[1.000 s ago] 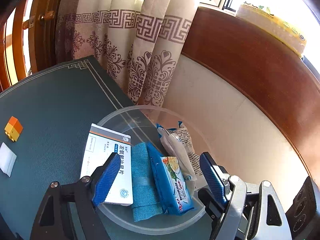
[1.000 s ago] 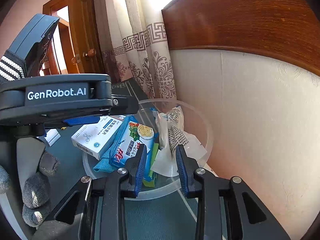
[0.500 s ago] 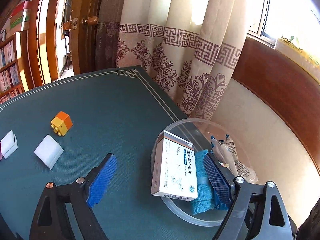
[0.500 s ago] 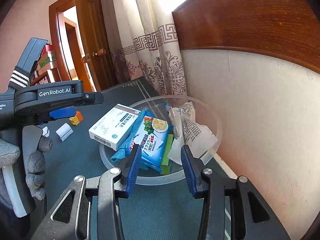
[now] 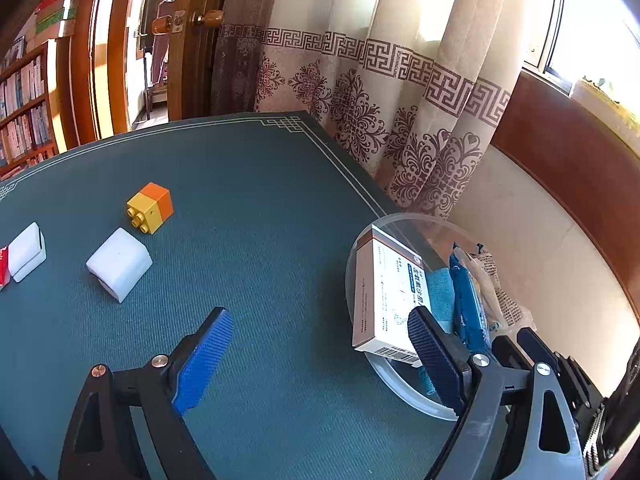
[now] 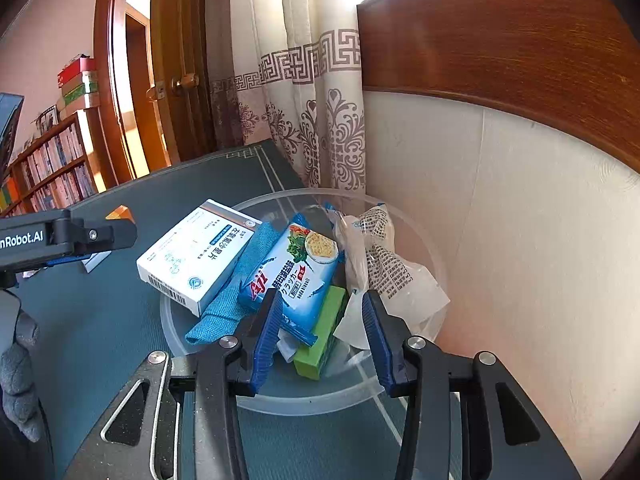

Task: Organize objects
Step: 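Move both open grippers back toward the white sponge and orange-yellow block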

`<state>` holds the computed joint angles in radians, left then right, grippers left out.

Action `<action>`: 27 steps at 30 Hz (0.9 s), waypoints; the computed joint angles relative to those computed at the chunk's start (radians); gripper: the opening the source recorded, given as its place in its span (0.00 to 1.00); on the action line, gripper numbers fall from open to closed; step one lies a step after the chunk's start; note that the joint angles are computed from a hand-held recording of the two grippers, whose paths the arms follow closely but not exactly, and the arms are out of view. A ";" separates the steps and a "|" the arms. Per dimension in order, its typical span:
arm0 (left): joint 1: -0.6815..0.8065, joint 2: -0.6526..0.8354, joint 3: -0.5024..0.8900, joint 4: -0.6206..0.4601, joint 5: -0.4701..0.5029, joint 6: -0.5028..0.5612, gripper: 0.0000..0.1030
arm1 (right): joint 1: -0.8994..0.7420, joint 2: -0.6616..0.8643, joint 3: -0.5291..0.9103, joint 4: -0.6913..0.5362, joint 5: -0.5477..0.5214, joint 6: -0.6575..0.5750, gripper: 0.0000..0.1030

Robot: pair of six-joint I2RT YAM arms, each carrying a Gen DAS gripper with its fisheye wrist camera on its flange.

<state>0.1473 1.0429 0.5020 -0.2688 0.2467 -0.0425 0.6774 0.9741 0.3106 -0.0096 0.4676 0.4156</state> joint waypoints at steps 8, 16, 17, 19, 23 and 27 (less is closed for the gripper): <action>0.115 0.022 -0.026 0.011 0.038 0.044 0.89 | -0.101 0.172 0.084 0.039 -0.040 -0.039 0.42; 0.270 0.070 -0.051 0.047 0.070 0.113 0.90 | 0.010 0.031 0.057 -0.022 0.036 0.007 0.42; 0.290 0.083 -0.050 0.050 0.074 0.119 0.90 | 0.033 0.021 0.062 -0.031 0.056 0.014 0.42; 0.331 0.108 -0.045 0.054 0.089 0.128 0.91 | 0.074 0.005 0.074 -0.048 0.087 0.028 0.42; 0.412 0.145 -0.032 0.056 0.123 0.161 0.92 | 0.151 -0.005 0.100 -0.080 0.135 0.063 0.42; 0.489 0.184 -0.011 0.058 0.155 0.194 0.92 | 0.229 0.013 0.129 -0.082 0.172 0.076 0.42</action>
<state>0.6363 1.2264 0.4912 -0.2108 0.4021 0.1515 0.9062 0.9870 0.4393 -0.0916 0.6393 0.4919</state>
